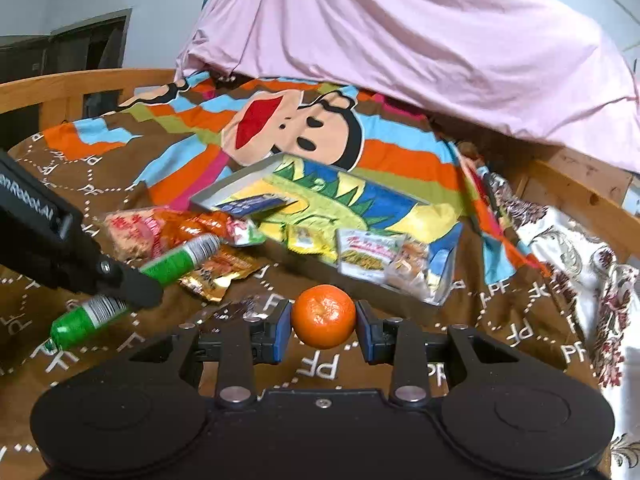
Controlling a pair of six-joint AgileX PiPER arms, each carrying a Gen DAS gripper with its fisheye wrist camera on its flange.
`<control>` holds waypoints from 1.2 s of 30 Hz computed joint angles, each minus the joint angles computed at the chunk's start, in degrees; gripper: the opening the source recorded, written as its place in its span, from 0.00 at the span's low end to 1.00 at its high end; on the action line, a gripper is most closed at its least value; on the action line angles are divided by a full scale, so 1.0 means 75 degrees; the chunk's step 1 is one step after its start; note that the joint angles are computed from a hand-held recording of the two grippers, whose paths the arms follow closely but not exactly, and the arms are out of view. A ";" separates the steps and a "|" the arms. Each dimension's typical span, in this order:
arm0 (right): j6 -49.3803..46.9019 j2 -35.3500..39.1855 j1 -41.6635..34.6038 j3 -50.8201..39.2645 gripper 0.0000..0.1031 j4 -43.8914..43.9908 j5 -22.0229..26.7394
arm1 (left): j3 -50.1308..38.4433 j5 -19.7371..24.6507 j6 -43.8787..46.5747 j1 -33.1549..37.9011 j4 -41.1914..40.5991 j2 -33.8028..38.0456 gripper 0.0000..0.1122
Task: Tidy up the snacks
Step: 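Lower the tangerine into the tray with right tool while left tool lowers the green stick there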
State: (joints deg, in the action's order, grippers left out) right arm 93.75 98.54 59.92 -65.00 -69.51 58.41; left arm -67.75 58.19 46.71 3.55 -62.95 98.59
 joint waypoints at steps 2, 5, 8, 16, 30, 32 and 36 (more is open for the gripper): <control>-0.0002 0.0115 -0.0020 -0.0072 0.35 -0.0062 0.0119 | 0.0174 -0.0516 0.0314 -0.0102 -0.0195 -0.0200 0.17; 0.0147 0.0240 -0.0065 -0.0103 0.35 -0.0228 0.0197 | 0.0635 -0.2088 0.0778 -0.0521 -0.0523 -0.0701 0.17; 0.0311 0.0395 -0.0186 -0.0156 0.35 -0.0478 0.0216 | 0.0878 -0.3373 0.2151 -0.0933 -0.1784 -0.0830 0.17; 0.1283 0.1176 -0.1437 -0.0860 0.35 -0.1908 -0.0642 | -0.0567 -0.4245 0.3876 -0.1706 -0.3587 0.0703 0.17; 0.1765 0.2703 -0.3111 -0.2384 0.35 -0.1914 -0.1975 | -0.3912 -0.5192 0.1450 -0.2300 -0.1333 0.3305 0.17; 0.1688 0.2768 -0.3123 -0.2387 0.35 -0.1860 -0.2022 | -0.4492 -0.4881 0.0457 -0.2252 -0.0434 0.3674 0.17; 0.1532 0.2909 -0.3159 -0.2542 0.36 -0.1631 -0.2044 | -0.4997 -0.4558 -0.0416 -0.2244 0.0536 0.4082 0.17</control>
State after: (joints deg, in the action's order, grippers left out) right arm 105.24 120.35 36.23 -84.07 -81.74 43.08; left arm -105.23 24.00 43.59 -13.27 -58.94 129.20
